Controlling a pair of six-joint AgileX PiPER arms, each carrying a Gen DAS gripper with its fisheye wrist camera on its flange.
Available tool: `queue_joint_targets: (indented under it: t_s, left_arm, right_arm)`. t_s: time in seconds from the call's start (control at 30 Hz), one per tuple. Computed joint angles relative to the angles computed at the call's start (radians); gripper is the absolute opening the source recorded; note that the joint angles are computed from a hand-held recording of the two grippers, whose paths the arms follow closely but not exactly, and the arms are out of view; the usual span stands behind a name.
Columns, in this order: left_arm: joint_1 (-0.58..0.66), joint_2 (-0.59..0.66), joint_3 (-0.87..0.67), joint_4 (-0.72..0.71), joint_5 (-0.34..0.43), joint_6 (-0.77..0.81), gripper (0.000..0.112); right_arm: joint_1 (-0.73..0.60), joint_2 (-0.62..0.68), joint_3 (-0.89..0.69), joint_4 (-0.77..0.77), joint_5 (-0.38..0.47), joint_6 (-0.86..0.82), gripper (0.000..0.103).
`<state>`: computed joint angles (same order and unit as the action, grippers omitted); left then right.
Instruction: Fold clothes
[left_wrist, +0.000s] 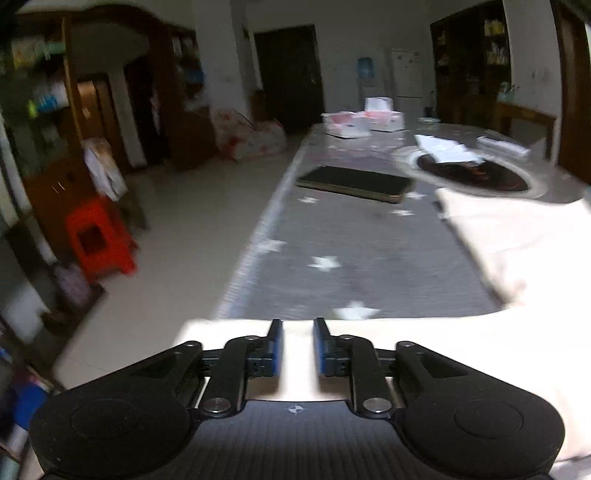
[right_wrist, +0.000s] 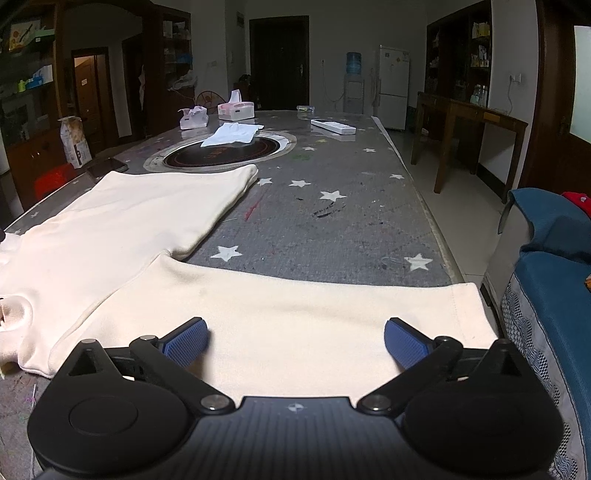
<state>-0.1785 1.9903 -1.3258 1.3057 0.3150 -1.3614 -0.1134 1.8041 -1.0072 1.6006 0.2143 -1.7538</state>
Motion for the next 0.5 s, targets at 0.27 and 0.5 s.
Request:
queue_joint_targets:
  t_s: [0.27, 0.5]
  left_arm:
    - [-0.005, -0.073, 0.034, -0.294, -0.042, 0.229, 0.031]
    - [-0.108, -0.177, 0.170, -0.444, -0.180, 0.484, 0.033]
  right_arm:
    - [0.002, 0.000, 0.000, -0.005, -0.003, 0.004, 0.103]
    - [0.003, 0.001, -0.001, -0.004, -0.004, 0.004, 0.103]
